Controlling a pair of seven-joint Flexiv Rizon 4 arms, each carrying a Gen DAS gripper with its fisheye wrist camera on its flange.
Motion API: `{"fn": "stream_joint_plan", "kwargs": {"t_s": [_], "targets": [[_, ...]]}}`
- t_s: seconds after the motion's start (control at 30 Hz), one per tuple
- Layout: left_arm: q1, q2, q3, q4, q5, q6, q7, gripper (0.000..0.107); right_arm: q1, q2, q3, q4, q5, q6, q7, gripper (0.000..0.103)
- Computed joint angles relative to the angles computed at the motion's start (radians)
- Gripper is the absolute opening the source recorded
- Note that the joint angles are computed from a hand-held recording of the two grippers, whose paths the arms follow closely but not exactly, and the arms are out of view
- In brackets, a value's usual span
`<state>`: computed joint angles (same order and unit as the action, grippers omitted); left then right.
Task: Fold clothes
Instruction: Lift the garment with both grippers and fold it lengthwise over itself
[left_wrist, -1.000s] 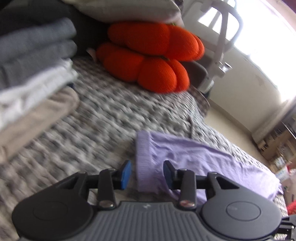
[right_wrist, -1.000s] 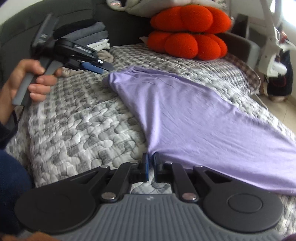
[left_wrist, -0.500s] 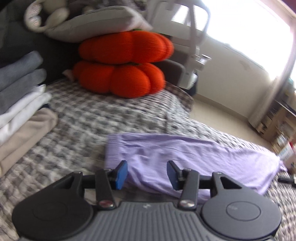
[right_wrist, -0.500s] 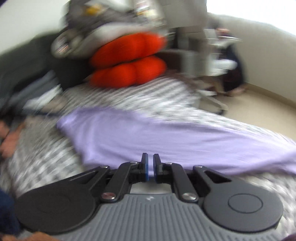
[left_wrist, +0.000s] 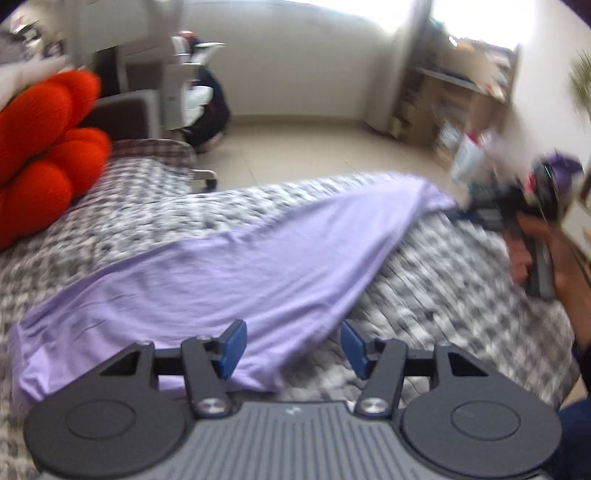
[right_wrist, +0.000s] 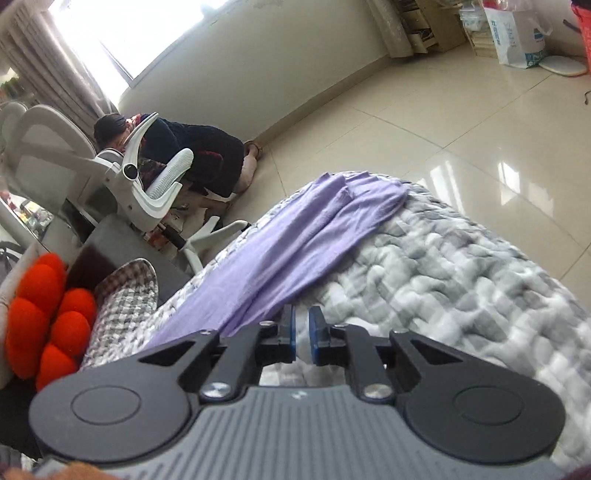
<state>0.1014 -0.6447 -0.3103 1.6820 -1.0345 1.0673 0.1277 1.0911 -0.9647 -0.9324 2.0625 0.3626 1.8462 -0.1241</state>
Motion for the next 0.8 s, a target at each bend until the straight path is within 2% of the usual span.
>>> {"fn": "stream_joint_plan", "kwargs": {"t_s": [0.07, 0.1, 0.13, 0.2, 0.23, 0.27, 0.3, 0.33, 0.37, 0.4, 0.43, 0.5, 0.7, 0.8], "targets": [[-0.017, 0.007, -0.007, 0.033, 0.000, 0.063, 0.065, 0.059, -0.042, 0.002, 0.037, -0.019, 0.007, 0.039, 0.000, 0.014], [-0.024, 0.009, -0.012, 0.049, -0.001, 0.096, 0.098, 0.062, -0.053, 0.002, 0.048, -0.023, 0.019, 0.061, -0.003, 0.018], [-0.030, 0.009, -0.015, 0.060, 0.004, 0.121, 0.118, 0.062, -0.064, 0.002, 0.060, -0.028, 0.034, 0.083, -0.008, 0.029], [-0.032, -0.005, 0.002, 0.050, 0.047, 0.108, 0.084, 0.062, -0.081, 0.011, 0.080, -0.037, 0.056, 0.114, -0.034, 0.047], [-0.026, -0.014, -0.005, 0.051, 0.052, 0.118, 0.093, 0.062, -0.084, 0.015, 0.082, -0.042, 0.063, 0.116, -0.051, 0.048], [-0.020, -0.024, -0.015, 0.052, 0.054, 0.137, 0.107, 0.062, -0.065, 0.008, 0.058, -0.046, 0.062, 0.074, -0.073, 0.048], [-0.015, -0.038, -0.038, 0.055, 0.041, 0.187, 0.142, 0.061, -0.046, 0.001, 0.033, -0.047, 0.053, 0.034, -0.087, 0.040], [-0.004, -0.053, -0.069, 0.057, 0.019, 0.241, 0.177, 0.061, -0.028, -0.008, 0.007, -0.047, 0.037, -0.006, -0.091, 0.021], [0.011, -0.059, -0.095, 0.055, 0.003, 0.263, 0.182, 0.053, -0.009, -0.019, -0.018, -0.044, 0.019, -0.053, -0.082, 0.010], [0.025, -0.065, -0.121, 0.052, -0.015, 0.285, 0.189, 0.038, -0.008, -0.026, -0.019, -0.039, 0.013, -0.047, -0.066, 0.005], [0.036, -0.072, -0.144, 0.048, -0.031, 0.306, 0.195, 0.032, -0.008, -0.032, -0.019, -0.033, 0.007, -0.040, -0.050, 0.003], [0.046, -0.082, -0.158, 0.032, -0.034, 0.318, 0.166, 0.009, -0.014, -0.030, -0.015, -0.022, 0.002, -0.018, -0.033, 0.002], [0.084, -0.086, -0.193, -0.009, -0.073, 0.265, 0.075, 0.006, -0.017, -0.014, -0.044, -0.016, -0.042, -0.022, -0.067, 0.002], [0.080, -0.076, -0.182, -0.019, -0.114, 0.239, 0.060, 0.006, -0.011, -0.005, -0.061, -0.013, -0.061, -0.044, -0.090, 0.000]]}}
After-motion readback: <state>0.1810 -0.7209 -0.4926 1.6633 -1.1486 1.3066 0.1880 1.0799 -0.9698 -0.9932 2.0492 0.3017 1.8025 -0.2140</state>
